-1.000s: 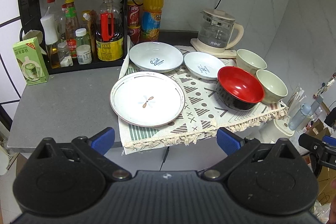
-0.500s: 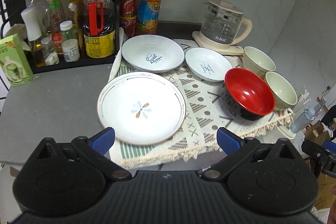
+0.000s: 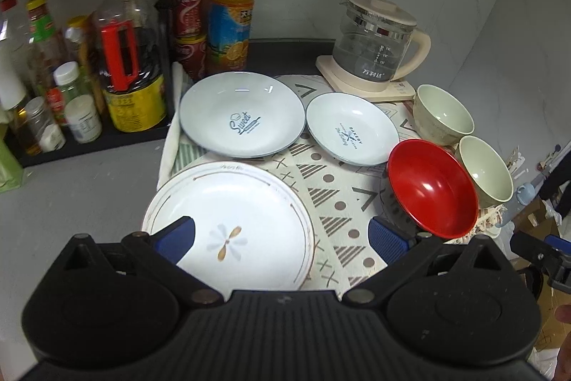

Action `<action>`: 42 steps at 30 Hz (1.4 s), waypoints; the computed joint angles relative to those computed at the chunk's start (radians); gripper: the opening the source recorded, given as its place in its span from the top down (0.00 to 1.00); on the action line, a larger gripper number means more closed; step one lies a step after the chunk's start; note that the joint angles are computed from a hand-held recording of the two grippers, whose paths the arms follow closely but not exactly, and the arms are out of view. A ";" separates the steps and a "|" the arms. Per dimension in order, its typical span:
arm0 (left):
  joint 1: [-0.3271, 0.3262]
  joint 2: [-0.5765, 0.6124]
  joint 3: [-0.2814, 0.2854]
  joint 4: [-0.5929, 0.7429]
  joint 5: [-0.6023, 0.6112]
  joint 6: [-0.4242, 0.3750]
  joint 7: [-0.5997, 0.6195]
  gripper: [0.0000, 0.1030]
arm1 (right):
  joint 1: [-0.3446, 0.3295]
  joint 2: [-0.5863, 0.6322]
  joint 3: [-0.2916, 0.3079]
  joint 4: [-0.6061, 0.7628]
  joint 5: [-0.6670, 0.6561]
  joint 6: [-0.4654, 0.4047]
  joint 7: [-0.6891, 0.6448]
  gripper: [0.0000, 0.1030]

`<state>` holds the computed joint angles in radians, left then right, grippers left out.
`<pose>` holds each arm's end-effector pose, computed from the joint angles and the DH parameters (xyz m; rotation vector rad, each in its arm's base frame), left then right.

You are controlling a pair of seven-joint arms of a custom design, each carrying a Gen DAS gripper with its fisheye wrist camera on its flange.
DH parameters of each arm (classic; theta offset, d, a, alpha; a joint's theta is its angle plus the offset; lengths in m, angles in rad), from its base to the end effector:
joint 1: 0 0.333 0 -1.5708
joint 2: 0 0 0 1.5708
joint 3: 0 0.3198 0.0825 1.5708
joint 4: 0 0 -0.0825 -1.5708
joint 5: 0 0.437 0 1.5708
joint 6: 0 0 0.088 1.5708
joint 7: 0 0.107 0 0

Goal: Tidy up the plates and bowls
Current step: 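Move both grippers side by side toward the large pale green bowl's rim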

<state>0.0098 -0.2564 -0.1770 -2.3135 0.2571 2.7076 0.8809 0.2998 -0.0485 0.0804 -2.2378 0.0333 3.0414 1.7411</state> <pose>0.5486 -0.1058 0.4964 -2.1209 1.5386 -0.7069 0.5665 0.2241 0.4659 -1.7991 1.5014 -0.5044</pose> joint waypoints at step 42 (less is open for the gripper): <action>-0.104 0.632 0.027 0.704 -0.288 -0.147 0.339 0.10 | -0.103 0.323 -0.064 0.381 -0.067 -0.230 0.127 0.23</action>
